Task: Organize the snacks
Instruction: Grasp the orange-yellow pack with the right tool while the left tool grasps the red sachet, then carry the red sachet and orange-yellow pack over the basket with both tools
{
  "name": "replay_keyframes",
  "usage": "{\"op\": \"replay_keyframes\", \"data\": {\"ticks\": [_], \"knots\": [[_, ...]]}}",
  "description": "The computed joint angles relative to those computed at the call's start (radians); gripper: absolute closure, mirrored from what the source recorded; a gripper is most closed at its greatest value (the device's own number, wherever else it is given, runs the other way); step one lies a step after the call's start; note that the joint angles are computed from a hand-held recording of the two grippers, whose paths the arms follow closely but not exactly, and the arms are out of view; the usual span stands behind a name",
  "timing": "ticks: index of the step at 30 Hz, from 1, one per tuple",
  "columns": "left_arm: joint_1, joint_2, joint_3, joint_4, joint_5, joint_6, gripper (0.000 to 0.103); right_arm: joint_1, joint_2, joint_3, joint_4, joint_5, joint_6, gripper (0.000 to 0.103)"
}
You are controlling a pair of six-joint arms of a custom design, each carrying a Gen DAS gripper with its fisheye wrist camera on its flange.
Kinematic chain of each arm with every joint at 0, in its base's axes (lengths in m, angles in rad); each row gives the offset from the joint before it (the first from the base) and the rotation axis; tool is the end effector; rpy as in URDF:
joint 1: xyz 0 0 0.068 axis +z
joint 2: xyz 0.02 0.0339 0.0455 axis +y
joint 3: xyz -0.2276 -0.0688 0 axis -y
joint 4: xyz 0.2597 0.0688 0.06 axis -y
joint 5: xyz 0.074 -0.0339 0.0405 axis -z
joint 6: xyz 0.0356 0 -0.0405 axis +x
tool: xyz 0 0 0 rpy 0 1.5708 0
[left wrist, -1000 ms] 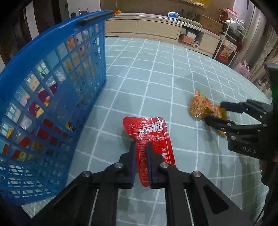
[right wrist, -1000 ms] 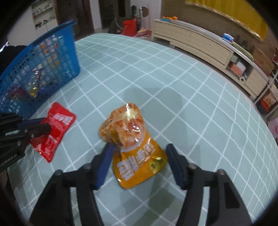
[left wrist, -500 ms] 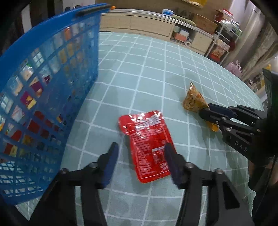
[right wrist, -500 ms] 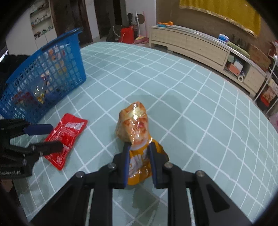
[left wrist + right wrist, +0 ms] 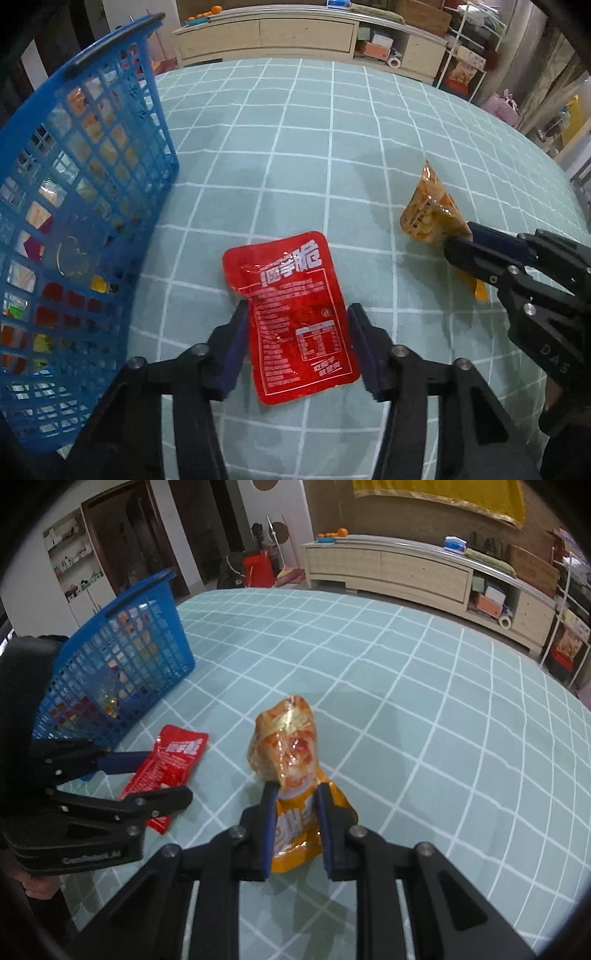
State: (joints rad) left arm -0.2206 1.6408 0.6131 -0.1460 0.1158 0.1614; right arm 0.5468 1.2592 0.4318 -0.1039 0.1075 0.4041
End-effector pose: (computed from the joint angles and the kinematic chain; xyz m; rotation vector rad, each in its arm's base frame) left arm 0.2565 -0.0617 0.0484 0.5521 2.6870 -0.1753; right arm 0.2031 0.1192 0.0918 -0.1345 2.5101 0.2607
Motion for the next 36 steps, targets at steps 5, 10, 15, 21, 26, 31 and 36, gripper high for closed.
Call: {"op": "replay_keyframes", "data": {"ticks": [5,10,15,21,26,31,36], "knots": [[0.107,0.025,0.034,-0.038,0.109,0.047,0.082,0.026,-0.013,-0.012,0.015,-0.032,0.089,0.079],[0.125,0.004,-0.004,-0.006,0.122,0.097,0.084,0.09,0.023,0.021,-0.009,-0.001,0.174,0.079],[0.202,-0.039,-0.024,-0.05,0.217,0.161,0.1,0.126,-0.023,0.026,-0.057,0.017,0.235,0.079],[0.228,-0.059,-0.027,-0.067,0.264,0.196,0.103,0.168,-0.031,0.074,-0.14,0.055,0.277,0.079],[0.256,-0.217,-0.078,-0.139,0.306,0.245,0.103,0.221,-0.05,0.131,-0.231,0.104,0.318,0.079],[0.298,-0.396,-0.097,-0.254,0.356,0.301,0.103,0.295,-0.086,0.2,-0.346,0.187,0.373,0.079],[0.381,-0.517,-0.076,-0.384,0.42,0.378,0.103,0.378,-0.084,0.295,-0.462,0.277,0.433,0.079]]}}
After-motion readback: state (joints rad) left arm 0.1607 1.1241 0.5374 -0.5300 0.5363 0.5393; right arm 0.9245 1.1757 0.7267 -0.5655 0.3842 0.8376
